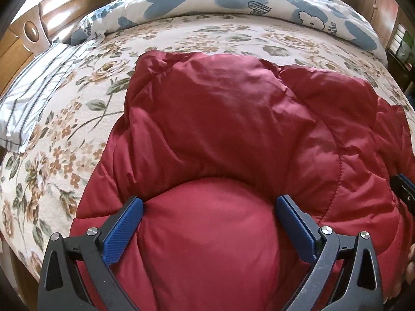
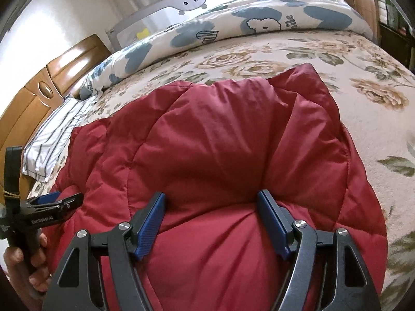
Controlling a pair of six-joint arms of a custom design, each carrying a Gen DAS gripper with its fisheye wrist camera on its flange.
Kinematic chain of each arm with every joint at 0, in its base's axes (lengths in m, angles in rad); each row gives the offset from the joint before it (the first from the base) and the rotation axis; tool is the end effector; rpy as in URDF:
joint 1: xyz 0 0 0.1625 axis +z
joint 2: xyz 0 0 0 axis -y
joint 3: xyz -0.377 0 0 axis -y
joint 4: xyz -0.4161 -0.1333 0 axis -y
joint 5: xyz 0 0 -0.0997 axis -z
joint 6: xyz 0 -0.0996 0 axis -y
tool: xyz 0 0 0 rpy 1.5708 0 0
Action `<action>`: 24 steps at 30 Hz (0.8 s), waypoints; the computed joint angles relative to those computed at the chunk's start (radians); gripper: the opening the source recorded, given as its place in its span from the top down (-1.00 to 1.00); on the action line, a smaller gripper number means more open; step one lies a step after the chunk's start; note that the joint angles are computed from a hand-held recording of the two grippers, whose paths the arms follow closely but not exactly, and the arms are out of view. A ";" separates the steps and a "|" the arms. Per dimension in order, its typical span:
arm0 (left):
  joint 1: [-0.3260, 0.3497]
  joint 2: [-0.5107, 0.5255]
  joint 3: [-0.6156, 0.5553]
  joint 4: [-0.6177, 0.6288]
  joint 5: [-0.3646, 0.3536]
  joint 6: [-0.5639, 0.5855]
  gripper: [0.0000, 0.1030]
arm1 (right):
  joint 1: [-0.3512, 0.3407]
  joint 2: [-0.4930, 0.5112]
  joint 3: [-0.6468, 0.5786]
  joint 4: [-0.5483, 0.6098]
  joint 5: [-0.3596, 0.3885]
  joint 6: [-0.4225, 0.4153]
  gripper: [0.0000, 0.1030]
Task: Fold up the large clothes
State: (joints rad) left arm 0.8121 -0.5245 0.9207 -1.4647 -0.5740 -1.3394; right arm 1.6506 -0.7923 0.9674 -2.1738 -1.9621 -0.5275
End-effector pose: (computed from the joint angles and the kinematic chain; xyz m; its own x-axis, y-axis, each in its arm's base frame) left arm -0.3734 -0.7092 0.0953 -0.6135 -0.4662 -0.6374 0.0254 0.7951 -0.6060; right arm 0.1591 -0.7932 0.3160 -0.7706 -0.3839 0.5087 -0.5329 0.8260 -0.1839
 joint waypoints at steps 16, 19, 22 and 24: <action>-0.062 -0.064 0.099 -0.017 0.009 -0.078 -0.98 | -0.001 -0.003 0.019 -0.040 -0.002 -0.029 -0.43; -0.097 -0.077 0.115 0.052 0.019 -0.129 -0.98 | -0.001 -0.004 0.021 -0.041 -0.004 -0.029 -0.43; -0.124 -0.093 0.152 0.025 0.001 -0.125 -0.98 | -0.001 -0.005 0.022 -0.041 -0.002 -0.026 -0.43; -0.128 -0.097 0.163 0.009 -0.026 -0.111 -0.98 | 0.001 -0.004 0.020 -0.038 -0.007 -0.023 -0.43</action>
State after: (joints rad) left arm 0.6838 -0.6218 1.0837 -1.4558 -0.6000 -1.4501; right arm 1.6515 -0.7965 0.9876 -2.2114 -1.9691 -0.5502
